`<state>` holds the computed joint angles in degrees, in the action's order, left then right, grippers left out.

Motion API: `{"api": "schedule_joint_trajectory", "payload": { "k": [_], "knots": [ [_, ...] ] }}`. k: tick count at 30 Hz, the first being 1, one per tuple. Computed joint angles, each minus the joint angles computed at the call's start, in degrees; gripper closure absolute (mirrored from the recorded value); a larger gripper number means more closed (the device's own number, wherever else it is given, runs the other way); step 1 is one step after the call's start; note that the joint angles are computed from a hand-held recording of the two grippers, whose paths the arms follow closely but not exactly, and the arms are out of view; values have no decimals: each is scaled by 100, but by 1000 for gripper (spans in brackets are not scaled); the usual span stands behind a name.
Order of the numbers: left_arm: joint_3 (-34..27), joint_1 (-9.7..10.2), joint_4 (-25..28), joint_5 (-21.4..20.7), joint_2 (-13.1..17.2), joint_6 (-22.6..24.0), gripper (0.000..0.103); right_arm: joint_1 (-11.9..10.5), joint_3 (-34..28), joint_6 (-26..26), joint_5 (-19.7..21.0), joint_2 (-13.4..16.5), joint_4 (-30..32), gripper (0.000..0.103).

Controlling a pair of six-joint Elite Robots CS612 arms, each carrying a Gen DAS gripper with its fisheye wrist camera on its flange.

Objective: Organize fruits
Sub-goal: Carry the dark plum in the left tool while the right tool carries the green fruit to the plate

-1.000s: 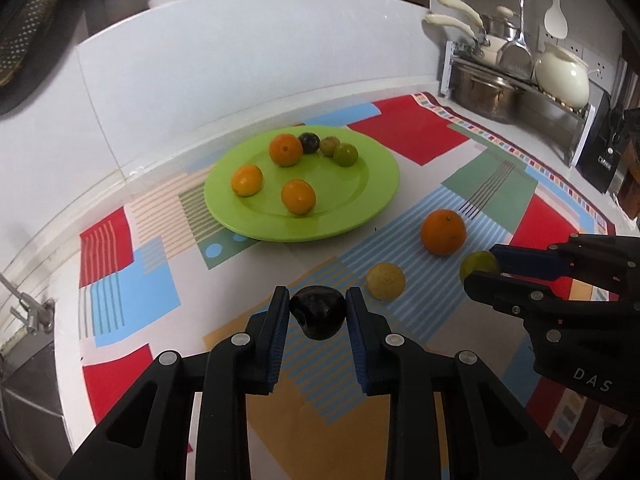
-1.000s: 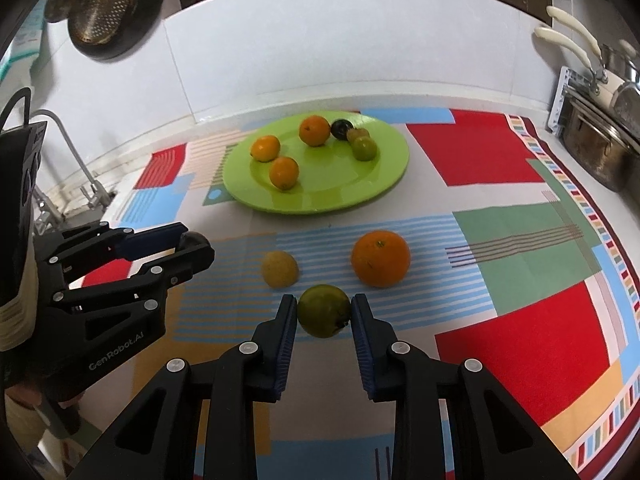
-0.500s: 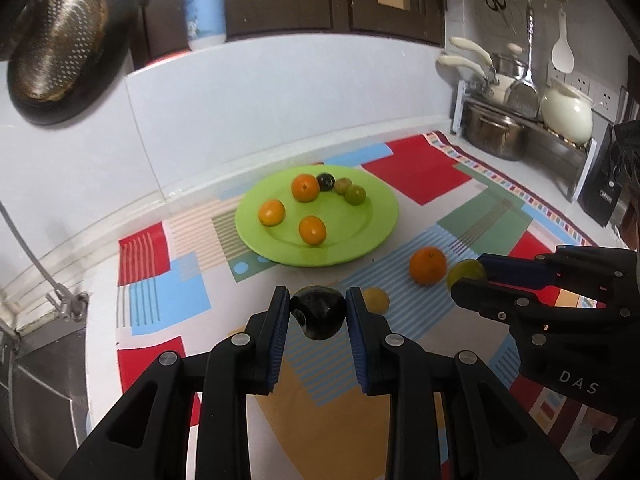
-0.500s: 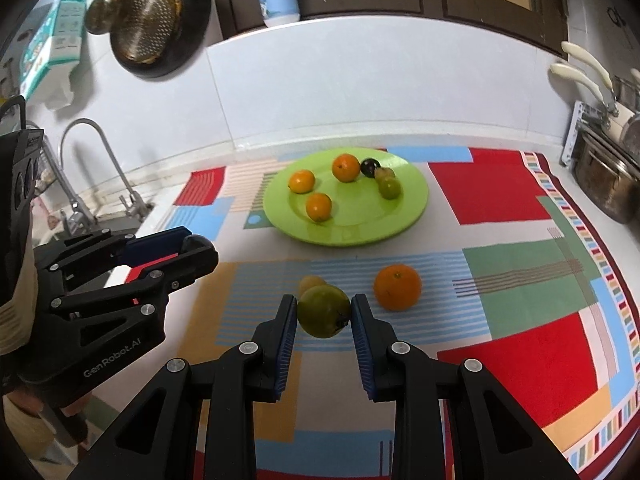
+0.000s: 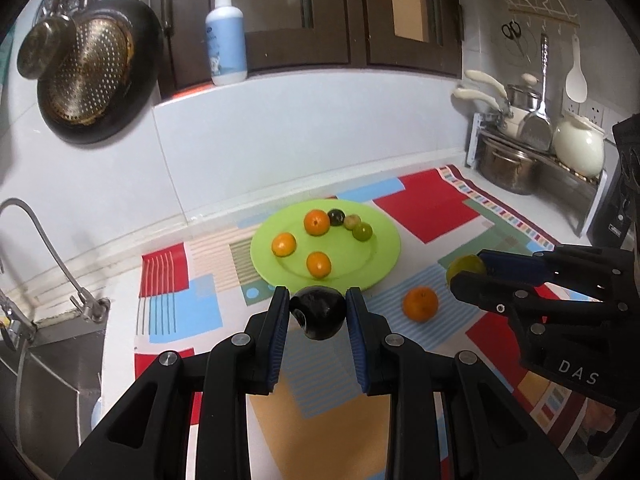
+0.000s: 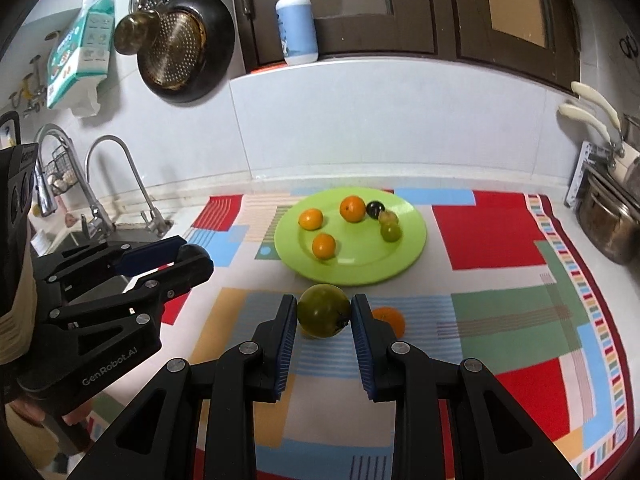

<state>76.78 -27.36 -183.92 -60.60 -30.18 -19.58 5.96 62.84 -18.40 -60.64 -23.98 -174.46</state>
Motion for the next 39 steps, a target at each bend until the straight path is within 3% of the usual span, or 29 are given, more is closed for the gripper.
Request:
{"api": "schedule_joint_trajectory", "payload": {
  "k": [12,24,39],
  "knots": [
    [-431,5,33,307,125,9,74,-46,-606,-96,253,206,211,74],
    [-950,159,284,263,334,73,74,-6,-1440,-119,388,565,579,74],
    [-1879,415,824,2,811,116,74,107,-3306,-237,325,1478,1851,74]
  ]
}}
